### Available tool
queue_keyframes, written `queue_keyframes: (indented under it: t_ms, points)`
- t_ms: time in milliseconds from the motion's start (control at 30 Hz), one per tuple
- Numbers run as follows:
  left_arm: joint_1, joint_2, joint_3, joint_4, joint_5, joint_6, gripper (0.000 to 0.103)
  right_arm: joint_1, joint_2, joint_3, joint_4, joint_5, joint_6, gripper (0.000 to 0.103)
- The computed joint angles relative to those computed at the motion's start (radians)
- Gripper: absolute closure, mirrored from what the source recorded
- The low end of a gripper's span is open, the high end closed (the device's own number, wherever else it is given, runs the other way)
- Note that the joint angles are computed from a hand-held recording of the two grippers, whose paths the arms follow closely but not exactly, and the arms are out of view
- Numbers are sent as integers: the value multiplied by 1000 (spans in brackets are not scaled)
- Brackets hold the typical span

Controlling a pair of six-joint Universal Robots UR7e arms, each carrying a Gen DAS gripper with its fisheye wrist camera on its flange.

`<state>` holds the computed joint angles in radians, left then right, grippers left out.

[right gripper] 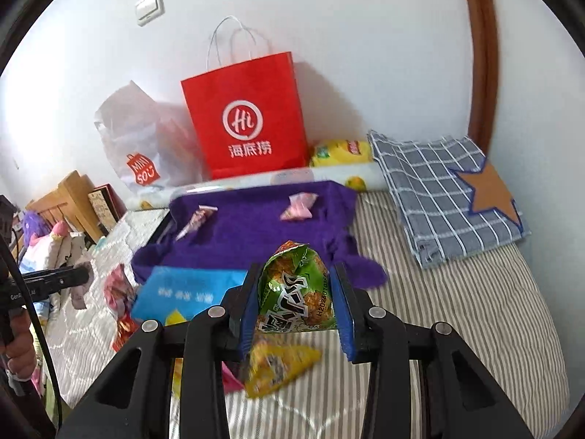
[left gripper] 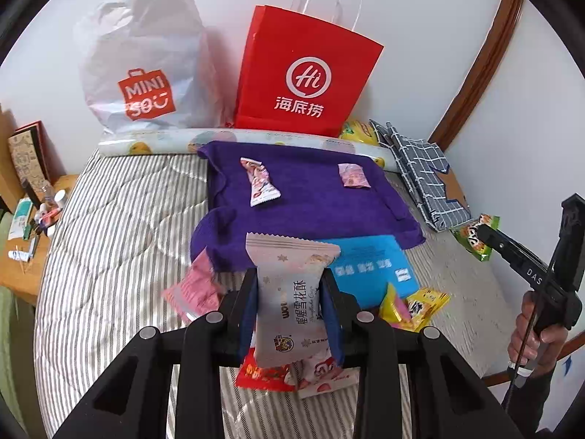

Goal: Organize snacks
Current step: 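Carry the biscuit packet and green chip bag toward the purple towel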

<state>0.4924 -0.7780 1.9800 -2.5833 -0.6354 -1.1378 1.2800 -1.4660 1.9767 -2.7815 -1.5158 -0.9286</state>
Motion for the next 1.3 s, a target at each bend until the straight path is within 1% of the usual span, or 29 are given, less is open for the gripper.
queue_keyframes:
  t_ms: [67,167,300,400,500,667,733,900,1067,1233,1300]
  points:
    - [9,2,-18,6,-2,26,72,10,5,-16,24,1,0,66]
    - [24,12,-39,-17,14,71,72,27,13,-10,-31,-23,-12,66]
    - [51,31,-62,-70,16,126,72,36,36,-33,-22,-24,-2,66]
    - [72,40,-82,-78,30,150,72,51,71,-53,-47,-37,3,66]
    - [99,46,-102,-111,29,184,72,61,109,-82,-52,-21,21,66]
    - [137,52,-138,-97,50,223,72,90,184,-137,-77,-33,33,66]
    - [154,57,-150,-104,53,236,72,98,214,-166,-66,-28,44,66]
    - [205,74,-179,-146,31,272,72,112,291,-236,-46,-18,72,66]
    - [249,97,-206,-167,-6,309,72,117,360,-295,-41,-16,81,66]
    - [287,114,-224,-156,-54,306,72,111,413,-327,-42,-51,84,66]
    - [298,121,-223,-177,-71,320,72,105,426,-335,-31,-61,81,66]
